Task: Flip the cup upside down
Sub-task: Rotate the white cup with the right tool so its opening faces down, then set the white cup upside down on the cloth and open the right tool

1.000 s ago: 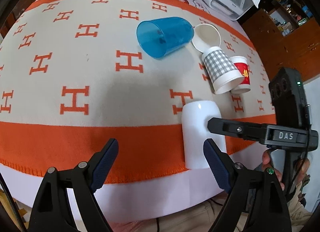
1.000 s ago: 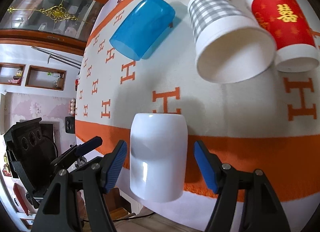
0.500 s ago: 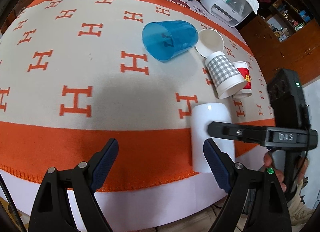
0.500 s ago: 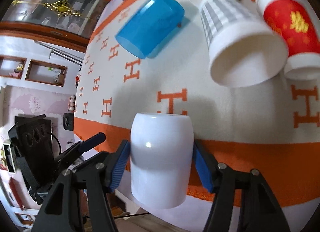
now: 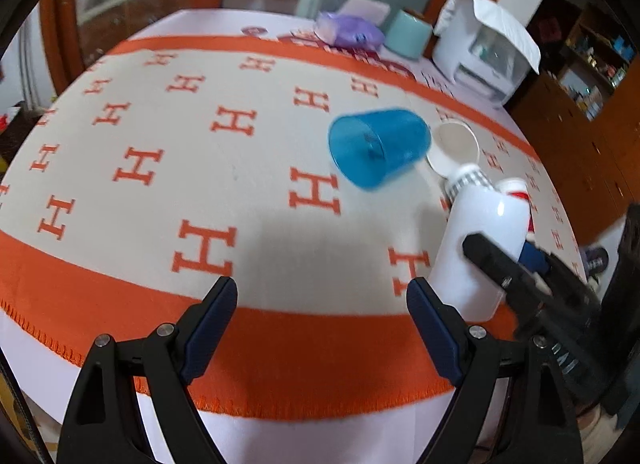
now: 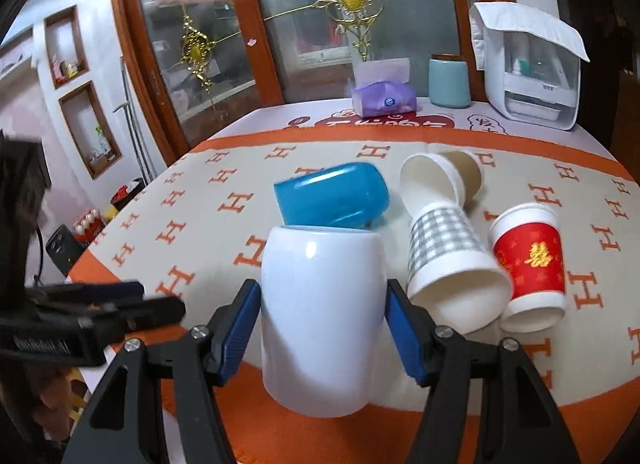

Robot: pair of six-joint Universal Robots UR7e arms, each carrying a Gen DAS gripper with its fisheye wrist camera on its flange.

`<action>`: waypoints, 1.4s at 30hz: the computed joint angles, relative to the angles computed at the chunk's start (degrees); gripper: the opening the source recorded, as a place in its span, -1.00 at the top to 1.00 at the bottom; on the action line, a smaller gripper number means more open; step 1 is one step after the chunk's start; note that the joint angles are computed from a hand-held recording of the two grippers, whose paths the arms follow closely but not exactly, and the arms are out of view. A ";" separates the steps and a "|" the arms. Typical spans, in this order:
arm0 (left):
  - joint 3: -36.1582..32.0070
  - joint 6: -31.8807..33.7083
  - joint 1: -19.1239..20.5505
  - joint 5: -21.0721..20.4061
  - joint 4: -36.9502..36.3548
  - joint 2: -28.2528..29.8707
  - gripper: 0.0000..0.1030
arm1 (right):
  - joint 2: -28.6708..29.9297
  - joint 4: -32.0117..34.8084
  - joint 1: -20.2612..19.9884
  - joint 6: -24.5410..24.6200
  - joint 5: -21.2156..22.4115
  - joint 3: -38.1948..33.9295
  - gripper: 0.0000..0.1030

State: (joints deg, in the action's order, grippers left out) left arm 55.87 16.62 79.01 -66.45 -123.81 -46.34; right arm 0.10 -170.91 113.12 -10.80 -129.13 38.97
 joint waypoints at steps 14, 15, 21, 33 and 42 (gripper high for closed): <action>9.29 3.51 -0.19 -0.10 -12.87 -3.26 -0.66 | 0.11 -10.55 1.78 -10.08 -1.62 6.53 -0.22; 9.57 3.44 -0.19 0.01 -13.12 -3.41 -0.66 | 0.15 -10.54 1.87 -9.99 -1.84 6.51 -0.23; 11.23 3.15 -0.29 1.75 -14.65 -4.02 -0.93 | -1.11 -12.69 1.86 -7.82 0.39 9.70 -0.49; 12.66 1.88 -0.70 4.54 -14.21 -4.46 -0.97 | -4.47 -15.49 2.38 -4.75 -0.84 16.09 -0.50; 16.07 3.74 -2.02 5.66 -17.64 -6.45 -0.98 | -8.23 -19.47 3.58 -2.21 -0.37 21.12 -0.50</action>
State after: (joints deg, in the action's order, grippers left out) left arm 71.94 20.37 76.99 -60.79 -141.45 -52.79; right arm -8.14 -190.38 116.70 -13.02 -129.50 60.10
